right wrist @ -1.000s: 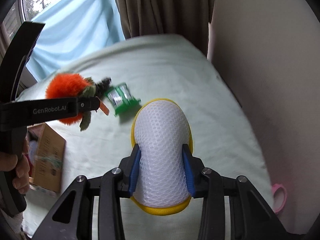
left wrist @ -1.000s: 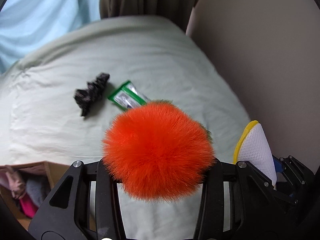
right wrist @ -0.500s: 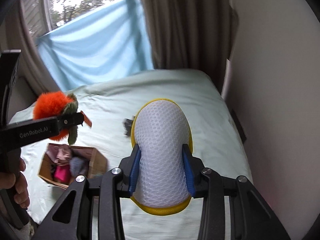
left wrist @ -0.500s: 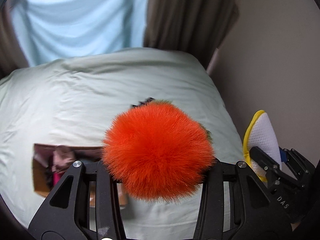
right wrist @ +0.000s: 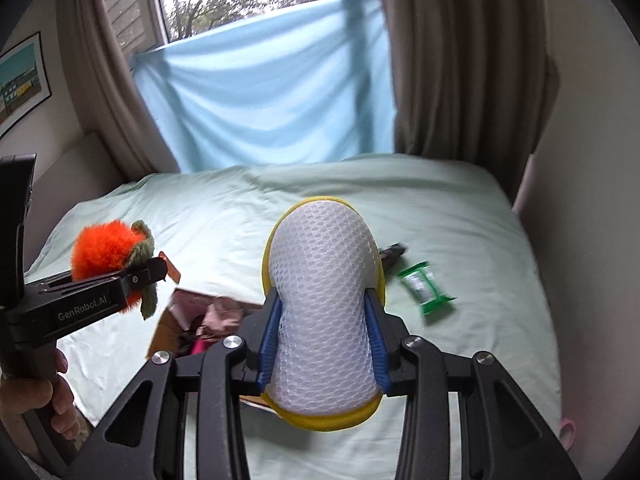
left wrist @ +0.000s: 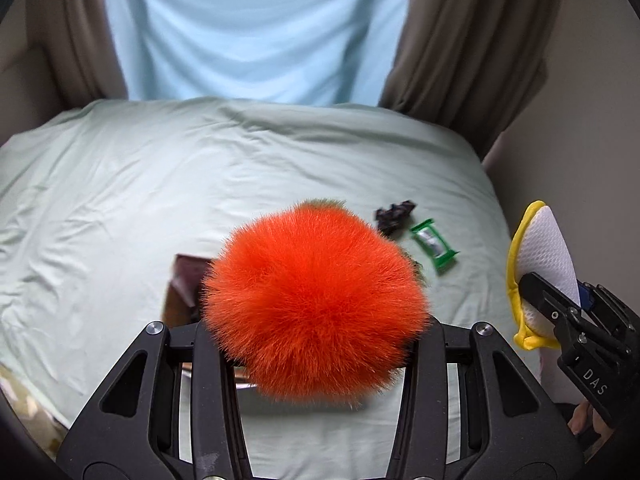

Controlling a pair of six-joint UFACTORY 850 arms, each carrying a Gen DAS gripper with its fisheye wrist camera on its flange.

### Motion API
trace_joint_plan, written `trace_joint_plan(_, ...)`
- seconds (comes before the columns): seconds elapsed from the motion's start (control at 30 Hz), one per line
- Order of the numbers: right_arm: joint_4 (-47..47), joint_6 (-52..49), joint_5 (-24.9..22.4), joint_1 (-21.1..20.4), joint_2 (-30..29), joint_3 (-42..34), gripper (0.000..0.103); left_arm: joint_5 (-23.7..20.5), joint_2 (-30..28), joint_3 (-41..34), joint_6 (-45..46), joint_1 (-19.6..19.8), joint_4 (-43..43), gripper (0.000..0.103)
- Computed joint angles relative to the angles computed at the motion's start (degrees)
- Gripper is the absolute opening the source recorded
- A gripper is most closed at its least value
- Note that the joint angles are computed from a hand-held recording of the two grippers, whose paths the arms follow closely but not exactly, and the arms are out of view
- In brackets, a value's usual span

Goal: Organize soft objects
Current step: 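Carry the pompom and mirror over the box and release both inside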

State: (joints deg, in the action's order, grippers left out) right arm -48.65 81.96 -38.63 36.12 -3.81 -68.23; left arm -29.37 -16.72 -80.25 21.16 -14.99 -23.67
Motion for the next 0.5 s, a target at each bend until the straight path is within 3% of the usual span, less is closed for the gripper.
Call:
trace_joint_plan(0.27,7.11,-3.16,-1.1,2.57,-11.68,-10.0,0.036,-4.38,-4.62,-1.31,9.03,7.61,-3.03,0.038)
trace_joint_plan(0.5,11.48,-2.68,-2.2,2.56,-19.7,-16.1,0.036,-7.03,-12.16,-5.72,14.16,10.09,-3.2,0.038)
